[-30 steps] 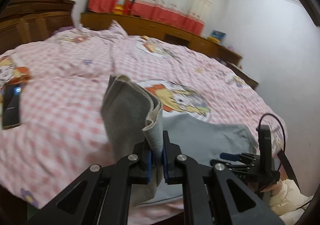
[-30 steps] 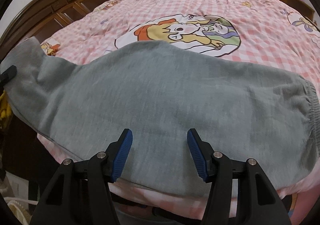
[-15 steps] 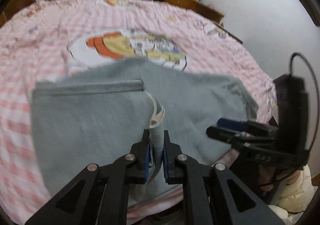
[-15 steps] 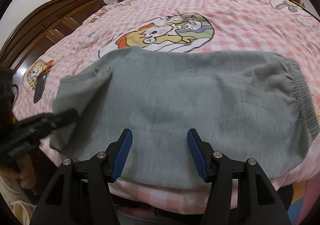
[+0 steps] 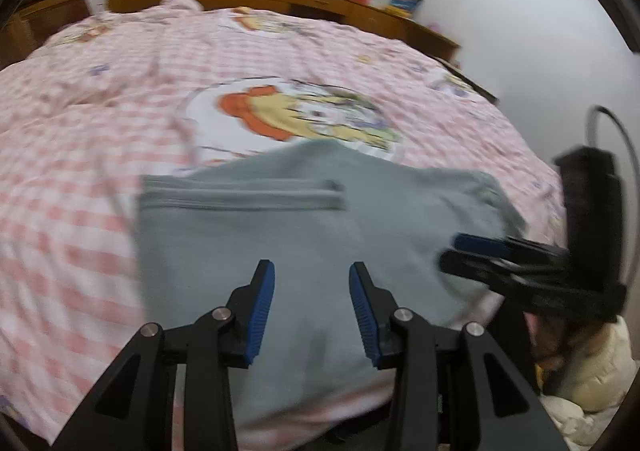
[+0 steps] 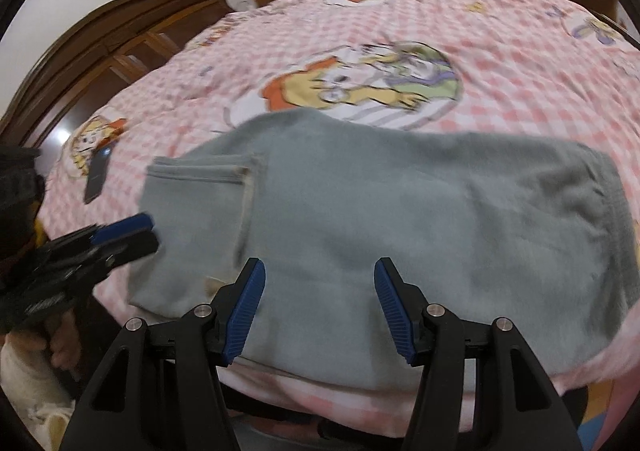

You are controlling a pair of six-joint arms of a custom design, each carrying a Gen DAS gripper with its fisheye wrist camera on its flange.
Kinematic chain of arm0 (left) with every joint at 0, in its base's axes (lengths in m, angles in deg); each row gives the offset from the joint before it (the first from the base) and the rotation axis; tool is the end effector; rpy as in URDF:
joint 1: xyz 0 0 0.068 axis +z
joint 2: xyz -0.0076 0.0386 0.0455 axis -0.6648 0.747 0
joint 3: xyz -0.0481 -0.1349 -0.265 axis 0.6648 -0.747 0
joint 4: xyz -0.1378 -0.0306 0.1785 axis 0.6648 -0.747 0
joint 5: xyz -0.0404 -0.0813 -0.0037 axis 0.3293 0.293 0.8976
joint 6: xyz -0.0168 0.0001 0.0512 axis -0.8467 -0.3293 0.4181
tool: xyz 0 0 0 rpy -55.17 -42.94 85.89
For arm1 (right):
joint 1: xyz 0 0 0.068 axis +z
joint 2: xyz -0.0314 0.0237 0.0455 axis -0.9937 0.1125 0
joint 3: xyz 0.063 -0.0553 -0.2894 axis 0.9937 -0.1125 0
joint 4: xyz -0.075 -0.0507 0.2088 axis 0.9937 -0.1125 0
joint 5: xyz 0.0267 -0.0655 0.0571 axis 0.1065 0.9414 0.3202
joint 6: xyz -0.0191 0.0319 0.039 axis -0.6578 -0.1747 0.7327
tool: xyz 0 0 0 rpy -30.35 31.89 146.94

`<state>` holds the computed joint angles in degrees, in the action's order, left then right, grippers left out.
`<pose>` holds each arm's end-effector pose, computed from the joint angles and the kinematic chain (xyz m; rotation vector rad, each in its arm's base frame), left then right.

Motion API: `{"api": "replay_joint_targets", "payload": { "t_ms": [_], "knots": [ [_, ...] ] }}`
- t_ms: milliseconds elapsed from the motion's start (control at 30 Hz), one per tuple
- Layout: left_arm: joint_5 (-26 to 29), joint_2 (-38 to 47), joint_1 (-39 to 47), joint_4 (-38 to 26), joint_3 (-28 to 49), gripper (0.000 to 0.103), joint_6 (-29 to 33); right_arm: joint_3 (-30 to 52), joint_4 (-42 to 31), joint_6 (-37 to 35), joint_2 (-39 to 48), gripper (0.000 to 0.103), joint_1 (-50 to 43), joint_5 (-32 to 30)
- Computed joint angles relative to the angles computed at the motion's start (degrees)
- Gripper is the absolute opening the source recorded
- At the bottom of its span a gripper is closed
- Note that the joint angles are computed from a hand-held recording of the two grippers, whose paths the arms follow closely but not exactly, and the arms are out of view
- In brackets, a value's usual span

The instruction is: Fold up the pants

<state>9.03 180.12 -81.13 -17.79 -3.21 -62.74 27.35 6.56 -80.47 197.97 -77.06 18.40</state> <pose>0.2607 -0.2071 0.1127 0.1178 2.4121 -0.3754 0.3044 0.0474 0.0894 -0.3186 2.4951 0.4979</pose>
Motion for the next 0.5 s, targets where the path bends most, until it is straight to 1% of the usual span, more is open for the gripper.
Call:
{"api": "replay_joint_targets", "payload": {
  "t_ms": [100, 300, 500],
  "knots": [
    [1.00, 1.08, 4.07, 2.28, -1.28, 0.037, -0.02, 1.34, -1.22, -0.03, -0.38, 0.059, 3.66, 0.81],
    [4.28, 5.82, 8.73, 5.18, 0.23, 0.036, 1.25, 3.01, -2.11, -1.64, 0.91, 0.059, 10.14, 3.03],
    [3.69, 8.14, 9.70, 5.77, 2.61, 0.036, 2.89, 7.10, -6.68, -3.42, 6.37, 0.059, 13.20, 5.78]
  ]
}}
